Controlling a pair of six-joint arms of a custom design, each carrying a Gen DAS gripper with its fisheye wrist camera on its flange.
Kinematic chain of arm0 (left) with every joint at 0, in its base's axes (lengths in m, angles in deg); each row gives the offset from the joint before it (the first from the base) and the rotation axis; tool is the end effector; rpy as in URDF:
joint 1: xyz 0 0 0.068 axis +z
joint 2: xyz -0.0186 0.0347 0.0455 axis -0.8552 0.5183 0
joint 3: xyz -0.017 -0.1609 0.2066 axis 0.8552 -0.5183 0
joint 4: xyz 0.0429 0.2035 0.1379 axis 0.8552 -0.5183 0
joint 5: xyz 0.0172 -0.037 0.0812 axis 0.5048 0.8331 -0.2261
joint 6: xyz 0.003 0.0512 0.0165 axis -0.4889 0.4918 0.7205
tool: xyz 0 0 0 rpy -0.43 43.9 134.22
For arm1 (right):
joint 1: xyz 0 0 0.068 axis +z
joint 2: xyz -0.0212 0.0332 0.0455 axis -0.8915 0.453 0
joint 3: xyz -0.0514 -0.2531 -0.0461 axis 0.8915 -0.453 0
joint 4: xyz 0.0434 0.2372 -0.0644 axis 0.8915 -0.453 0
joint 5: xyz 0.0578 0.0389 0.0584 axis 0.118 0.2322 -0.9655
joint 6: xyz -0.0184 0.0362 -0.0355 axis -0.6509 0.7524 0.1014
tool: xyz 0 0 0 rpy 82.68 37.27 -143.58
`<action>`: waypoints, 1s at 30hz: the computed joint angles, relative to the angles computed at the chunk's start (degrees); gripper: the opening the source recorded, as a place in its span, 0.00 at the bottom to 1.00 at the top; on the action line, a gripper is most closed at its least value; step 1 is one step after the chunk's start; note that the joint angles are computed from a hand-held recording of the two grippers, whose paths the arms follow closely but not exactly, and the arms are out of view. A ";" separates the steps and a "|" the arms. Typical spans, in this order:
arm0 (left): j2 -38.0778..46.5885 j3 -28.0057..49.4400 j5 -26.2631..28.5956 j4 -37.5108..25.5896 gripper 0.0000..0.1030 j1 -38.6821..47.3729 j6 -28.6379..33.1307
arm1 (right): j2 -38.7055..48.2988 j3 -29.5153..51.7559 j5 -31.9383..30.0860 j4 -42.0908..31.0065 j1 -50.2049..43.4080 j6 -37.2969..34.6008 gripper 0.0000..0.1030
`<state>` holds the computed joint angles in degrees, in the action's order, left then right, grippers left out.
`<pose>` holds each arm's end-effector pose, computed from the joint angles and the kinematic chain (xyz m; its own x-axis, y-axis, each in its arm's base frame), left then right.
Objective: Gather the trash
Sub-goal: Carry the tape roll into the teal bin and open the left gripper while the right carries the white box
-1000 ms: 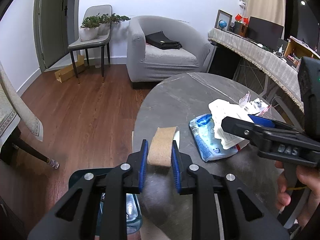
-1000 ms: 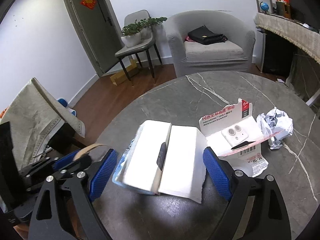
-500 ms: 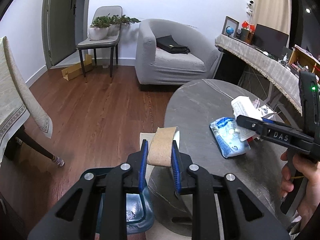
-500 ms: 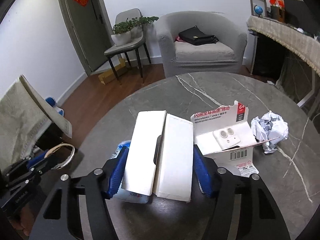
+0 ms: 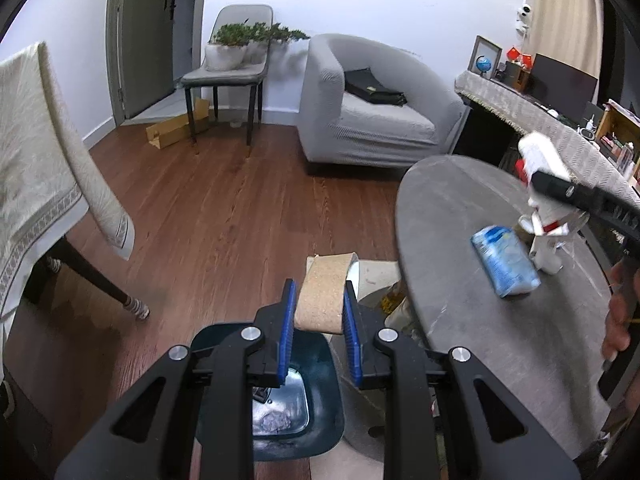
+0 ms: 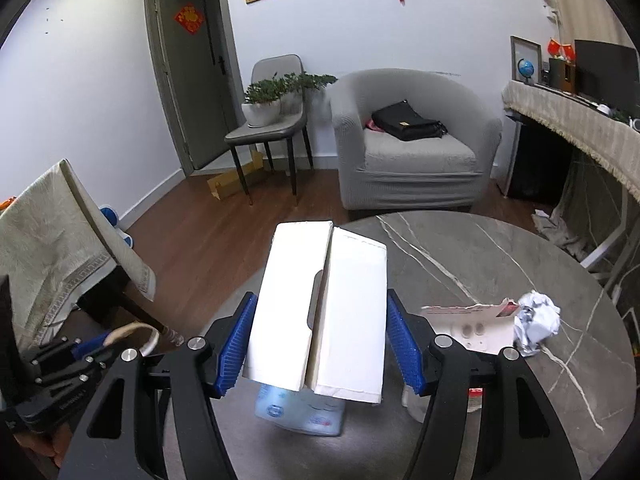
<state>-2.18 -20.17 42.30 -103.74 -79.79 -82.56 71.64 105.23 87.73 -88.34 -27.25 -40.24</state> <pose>0.1614 -0.0620 0.3078 -0.7180 0.0526 -0.6941 0.2135 0.9657 -0.1478 0.1765 0.1119 0.3410 -0.6090 0.0704 -0.7901 -0.0652 0.9882 0.1384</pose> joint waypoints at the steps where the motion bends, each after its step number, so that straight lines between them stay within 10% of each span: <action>1: -0.04 -0.93 0.58 -0.07 0.24 1.23 0.85 | 0.38 0.21 -0.35 0.55 0.61 0.12 0.62; 30: 5.88 -21.83 9.02 3.12 0.24 27.82 21.94 | 25.00 12.19 -9.97 11.20 16.23 5.17 0.62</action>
